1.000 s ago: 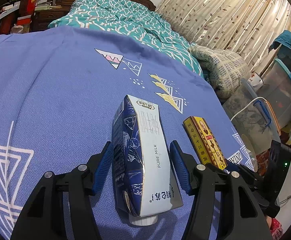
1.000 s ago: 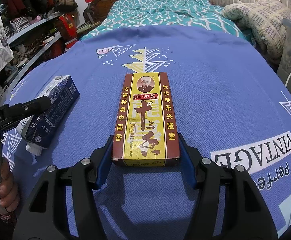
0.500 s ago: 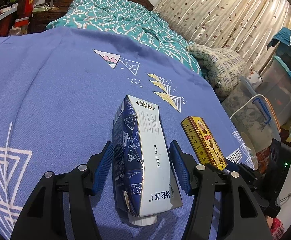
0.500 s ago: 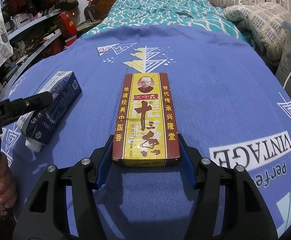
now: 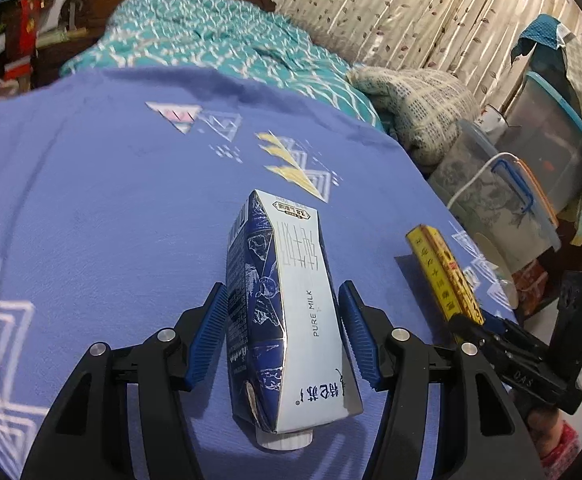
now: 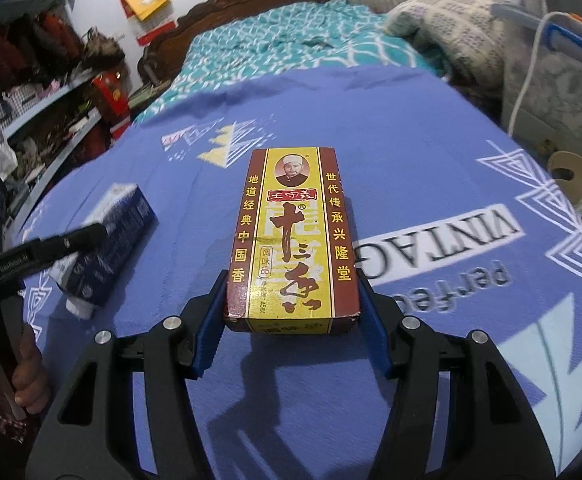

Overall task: Collect trash
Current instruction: 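Lift the spice box with right tool while left tool lifts the milk carton, then carry the carton and spice box over the beige bin and open both tools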

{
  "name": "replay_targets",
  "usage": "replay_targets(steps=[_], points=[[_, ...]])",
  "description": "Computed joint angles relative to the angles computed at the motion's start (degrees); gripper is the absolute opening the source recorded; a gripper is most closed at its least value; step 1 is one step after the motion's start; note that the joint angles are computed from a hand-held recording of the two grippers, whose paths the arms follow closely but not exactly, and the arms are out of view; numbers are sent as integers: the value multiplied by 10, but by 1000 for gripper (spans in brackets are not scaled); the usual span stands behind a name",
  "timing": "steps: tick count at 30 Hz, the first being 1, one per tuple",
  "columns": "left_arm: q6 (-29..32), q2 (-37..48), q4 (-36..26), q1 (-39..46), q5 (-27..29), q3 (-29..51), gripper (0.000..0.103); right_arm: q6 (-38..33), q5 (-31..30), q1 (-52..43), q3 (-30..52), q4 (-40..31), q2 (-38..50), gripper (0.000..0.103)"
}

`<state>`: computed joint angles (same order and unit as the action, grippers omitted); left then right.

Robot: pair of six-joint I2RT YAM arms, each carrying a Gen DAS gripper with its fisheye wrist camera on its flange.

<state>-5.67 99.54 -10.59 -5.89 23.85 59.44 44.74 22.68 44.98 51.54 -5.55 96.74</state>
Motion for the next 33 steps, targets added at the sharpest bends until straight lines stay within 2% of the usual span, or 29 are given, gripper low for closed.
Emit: replay_targets(steps=[4, 11, 19, 25, 30, 33], points=[[-14, 1, -14, -23, 8, 11, 54, 5, 0, -9, -44, 20, -39, 61], [-24, -1, -28, -91, -14, 40, 53, 12, -8, -33, -116, 68, -92, 61], [-32, 69, -66, -171, -31, 141, 53, 2, -19, -92, -207, 81, -207, 61], [-31, 143, -102, -222, -38, 237, 53, -1, -68, -187, -288, 105, -280, 61], [-22, 213, -152, -264, -41, 354, 52, -17, -108, -285, -336, 83, -376, 61], [-14, 258, -188, -289, -38, 434, 52, -42, -161, -382, -353, 63, -426, 61]])
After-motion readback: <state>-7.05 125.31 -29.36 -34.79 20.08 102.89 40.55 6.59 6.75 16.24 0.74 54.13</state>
